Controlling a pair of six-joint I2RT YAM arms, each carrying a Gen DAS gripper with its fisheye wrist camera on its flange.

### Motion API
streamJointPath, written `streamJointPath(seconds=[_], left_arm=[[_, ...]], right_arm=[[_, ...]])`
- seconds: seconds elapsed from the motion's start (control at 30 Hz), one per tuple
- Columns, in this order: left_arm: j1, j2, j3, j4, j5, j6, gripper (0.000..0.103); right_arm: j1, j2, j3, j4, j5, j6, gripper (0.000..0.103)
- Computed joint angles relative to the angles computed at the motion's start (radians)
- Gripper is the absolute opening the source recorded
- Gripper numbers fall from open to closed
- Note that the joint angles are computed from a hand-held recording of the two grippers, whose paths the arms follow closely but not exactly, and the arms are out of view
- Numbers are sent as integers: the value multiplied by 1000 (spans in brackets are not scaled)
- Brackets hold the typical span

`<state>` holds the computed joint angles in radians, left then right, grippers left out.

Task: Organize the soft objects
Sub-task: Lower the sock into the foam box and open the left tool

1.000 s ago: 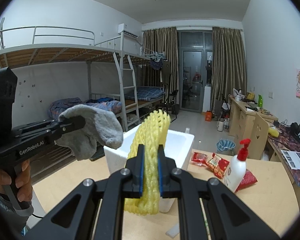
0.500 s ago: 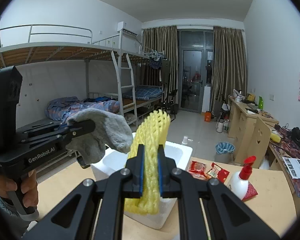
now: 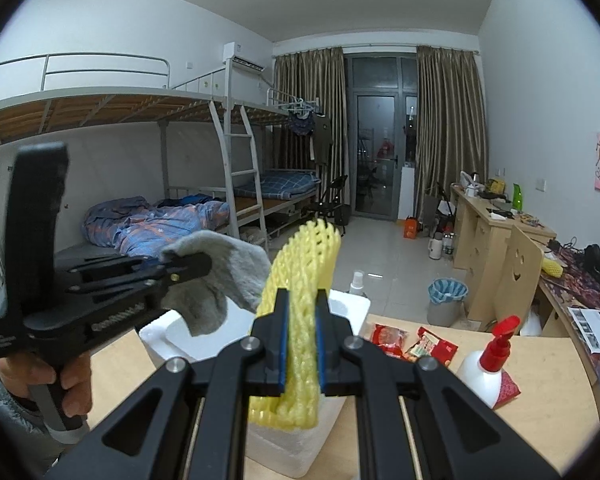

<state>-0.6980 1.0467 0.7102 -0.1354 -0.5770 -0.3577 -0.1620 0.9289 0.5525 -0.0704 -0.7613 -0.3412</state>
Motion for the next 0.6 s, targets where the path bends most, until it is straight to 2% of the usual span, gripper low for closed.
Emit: streamJointPath(seconds=[0.33, 0.5, 0.53, 0.6], left_arm=[[91, 109, 10, 69, 120, 21, 5], [130, 139, 22, 66, 183, 22, 7], [128, 140, 24, 61, 175, 25, 9], [127, 142, 27, 58, 159, 29, 27]], right_arm=[[-1, 52, 24, 17, 20, 7, 14], [27, 81, 42, 20, 55, 14, 14], [28, 83, 43, 22, 58, 17, 14], [37, 81, 49, 21, 71, 27, 14]])
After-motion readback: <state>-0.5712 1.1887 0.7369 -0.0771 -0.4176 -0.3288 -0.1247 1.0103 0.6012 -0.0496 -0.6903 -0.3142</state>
